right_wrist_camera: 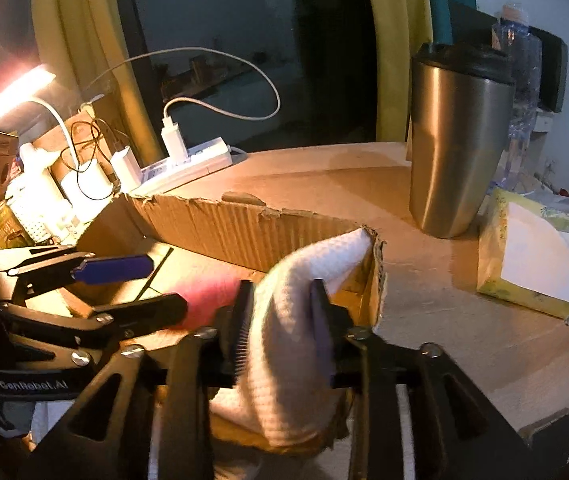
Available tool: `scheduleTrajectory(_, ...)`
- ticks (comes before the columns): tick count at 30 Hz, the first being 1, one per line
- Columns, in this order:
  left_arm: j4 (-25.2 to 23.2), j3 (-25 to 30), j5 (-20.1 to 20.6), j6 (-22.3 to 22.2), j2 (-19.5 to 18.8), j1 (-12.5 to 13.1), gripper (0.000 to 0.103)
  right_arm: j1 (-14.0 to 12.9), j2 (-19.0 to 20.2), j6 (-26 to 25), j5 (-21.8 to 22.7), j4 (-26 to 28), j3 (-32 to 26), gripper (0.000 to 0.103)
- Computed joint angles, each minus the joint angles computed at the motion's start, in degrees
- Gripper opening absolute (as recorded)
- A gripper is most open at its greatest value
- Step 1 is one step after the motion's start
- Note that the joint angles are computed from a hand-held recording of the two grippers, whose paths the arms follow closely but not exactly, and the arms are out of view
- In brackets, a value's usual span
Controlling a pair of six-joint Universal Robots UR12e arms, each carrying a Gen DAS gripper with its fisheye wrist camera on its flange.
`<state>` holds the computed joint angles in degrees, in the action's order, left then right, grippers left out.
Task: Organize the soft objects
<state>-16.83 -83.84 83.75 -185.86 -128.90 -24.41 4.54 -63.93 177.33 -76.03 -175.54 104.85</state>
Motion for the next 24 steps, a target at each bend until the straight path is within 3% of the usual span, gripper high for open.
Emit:
scheduleTrajectory(3,1.58,-1.26,0.49,-1.50,0.88,0.14,0.067,0.21,-0.91,0.24,-1.41,-0.77,0.73,0.041)
scheduleTrajectory(9,7.04,-4.82,0.57,-2.30,3.25,0.29,0.075,0.46,-3.18,1.06,-2.95,-3.19,3.19,0.050)
scheduleTrajectory(16,14.19,-8.71,-0.64,-6.29,5.56,0.86,0.076,1.34,-6.42,0.85,-5.36,-5.52,6.30,0.052)
scheduleTrajectory(24,18.96,-13.50,-0.54,-5.52,8.37,0.90,0.076,2.46,-8.74,1.45,-6.68,-7.06,8.83,0.053)
